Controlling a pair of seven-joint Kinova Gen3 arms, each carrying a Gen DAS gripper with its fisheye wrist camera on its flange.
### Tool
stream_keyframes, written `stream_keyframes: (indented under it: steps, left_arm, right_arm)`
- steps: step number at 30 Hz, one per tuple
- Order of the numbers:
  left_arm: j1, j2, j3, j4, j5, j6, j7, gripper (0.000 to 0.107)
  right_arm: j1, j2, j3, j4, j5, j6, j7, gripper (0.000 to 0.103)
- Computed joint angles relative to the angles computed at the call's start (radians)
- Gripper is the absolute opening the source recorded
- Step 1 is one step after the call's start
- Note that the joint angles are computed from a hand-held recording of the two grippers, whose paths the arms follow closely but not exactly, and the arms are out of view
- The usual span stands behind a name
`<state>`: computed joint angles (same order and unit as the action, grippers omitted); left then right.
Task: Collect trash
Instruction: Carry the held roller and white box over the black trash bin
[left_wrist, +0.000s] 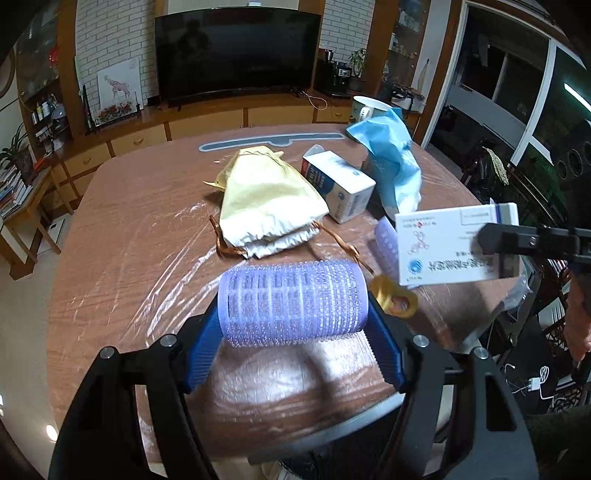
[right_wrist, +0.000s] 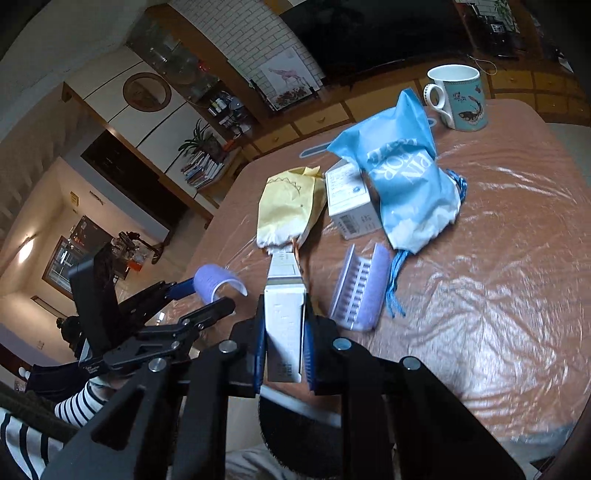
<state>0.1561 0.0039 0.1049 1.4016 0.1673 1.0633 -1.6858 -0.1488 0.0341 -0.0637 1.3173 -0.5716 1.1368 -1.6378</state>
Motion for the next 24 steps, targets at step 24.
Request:
stream_keyframes:
  steps: [24]
  left_arm:
    - [0.015,-0.100,-0.004,0.091,0.067,0.039,-0.066,0.072]
  right_arm:
    - [-0.063,-0.102,0.003,0.071,0.030,0.091,-0.051,0.017]
